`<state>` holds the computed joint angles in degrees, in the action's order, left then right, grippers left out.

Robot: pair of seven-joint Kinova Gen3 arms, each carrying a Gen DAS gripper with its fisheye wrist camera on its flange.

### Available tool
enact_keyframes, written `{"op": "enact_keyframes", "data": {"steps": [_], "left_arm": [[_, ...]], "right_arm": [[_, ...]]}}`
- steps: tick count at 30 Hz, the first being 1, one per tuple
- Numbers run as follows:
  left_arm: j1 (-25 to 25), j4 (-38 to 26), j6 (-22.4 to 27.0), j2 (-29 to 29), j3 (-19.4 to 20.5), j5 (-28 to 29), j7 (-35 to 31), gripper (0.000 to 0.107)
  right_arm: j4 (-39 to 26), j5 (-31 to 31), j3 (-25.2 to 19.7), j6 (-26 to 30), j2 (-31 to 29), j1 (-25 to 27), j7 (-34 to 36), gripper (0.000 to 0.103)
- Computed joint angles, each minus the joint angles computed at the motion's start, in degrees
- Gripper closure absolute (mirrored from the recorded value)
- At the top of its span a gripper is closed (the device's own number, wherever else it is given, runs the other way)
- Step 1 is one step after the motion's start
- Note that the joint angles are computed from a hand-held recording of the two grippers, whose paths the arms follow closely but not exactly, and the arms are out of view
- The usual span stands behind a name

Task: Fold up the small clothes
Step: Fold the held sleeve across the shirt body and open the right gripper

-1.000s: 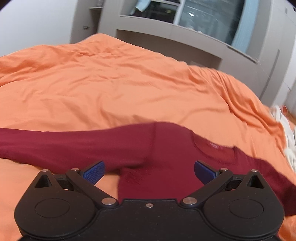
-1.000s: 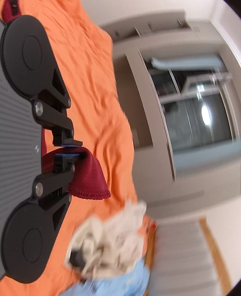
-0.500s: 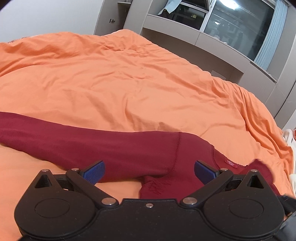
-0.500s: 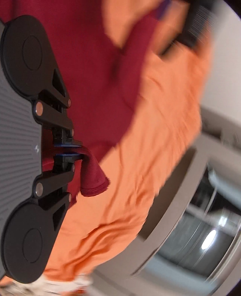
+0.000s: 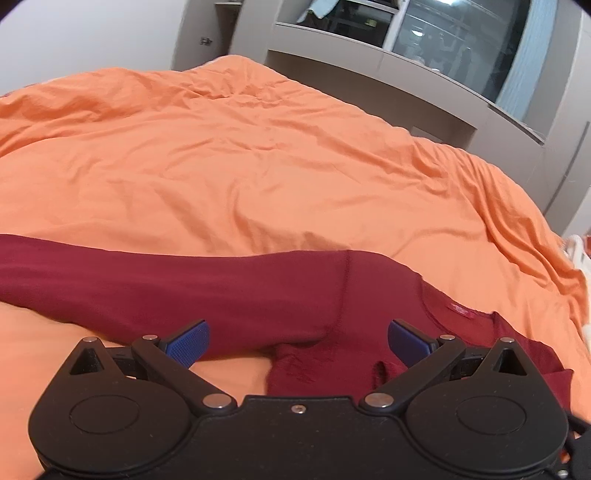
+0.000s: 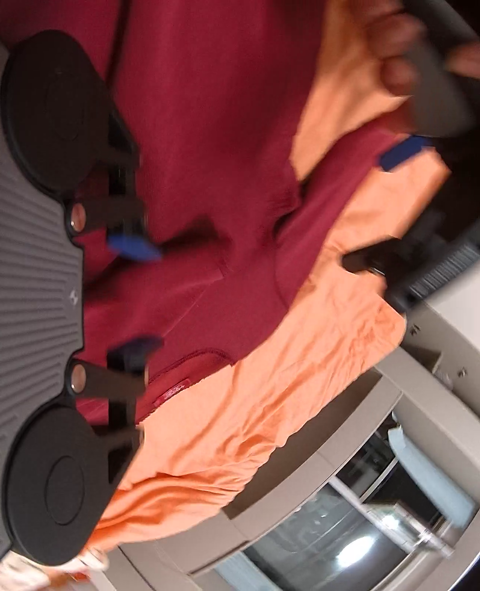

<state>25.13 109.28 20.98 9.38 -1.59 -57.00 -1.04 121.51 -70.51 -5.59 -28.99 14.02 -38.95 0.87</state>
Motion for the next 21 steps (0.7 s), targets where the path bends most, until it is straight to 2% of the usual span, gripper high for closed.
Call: {"op": "enact_keyframes", "data": {"steps": [4, 6, 8, 10, 12, 15, 18, 20, 21], "left_arm": [[0.2, 0.2, -4.0, 0.8, -0.5, 1.7, -3.9, 0.005], [-1.4, 0.0, -5.7, 1.4, 1.0, 5.0, -8.6, 0.005], [-3.1, -0.5, -6.4, 2.5, 3.2, 8.6, -13.2, 0.005], [-1.4, -1.8, -5.2, 4.0, 2.4, 10.7, -15.8, 0.005], [0.8, -2.9, -3.5, 5.4, 1.2, 11.2, -16.9, 0.005], [3.9, -3.9, -2.2, 6.8, -0.8, 11.4, -18.8, 0.005], [7.2, -4.9, -0.5, 8.4, -3.6, 11.2, -19.5, 0.005], [7.7, -6.4, 2.1, 9.7, -3.5, 12.6, -21.5, 0.005], [7.5, -7.3, 3.7, 10.3, -3.0, 13.8, -22.9, 0.005]], "right_arm": [[5.7, 2.2, -7.4, -1.2, -6.3, 9.2, -7.0, 0.014], [9.0, 1.7, -10.6, -5.4, -8.6, 12.3, -11.1, 0.011], [12.1, 0.2, -9.6, -10.1, -10.3, 11.7, -14.2, 0.003], [14.1, -1.8, -5.0, -14.4, -11.0, 8.7, -17.0, 0.0], [15.5, -3.2, -2.0, -15.5, -11.8, 8.6, -20.5, 0.0], [16.0, -3.0, -1.9, -10.5, -12.4, 15.5, -26.4, 0.001], [14.2, -5.3, -4.3, -3.5, -11.7, 23.4, -25.6, 0.012], [11.7, -8.3, -5.5, 1.2, -10.0, 28.6, -21.2, 0.026], [10.9, -9.1, -6.1, 3.5, -9.6, 30.8, -19.8, 0.03]]}}
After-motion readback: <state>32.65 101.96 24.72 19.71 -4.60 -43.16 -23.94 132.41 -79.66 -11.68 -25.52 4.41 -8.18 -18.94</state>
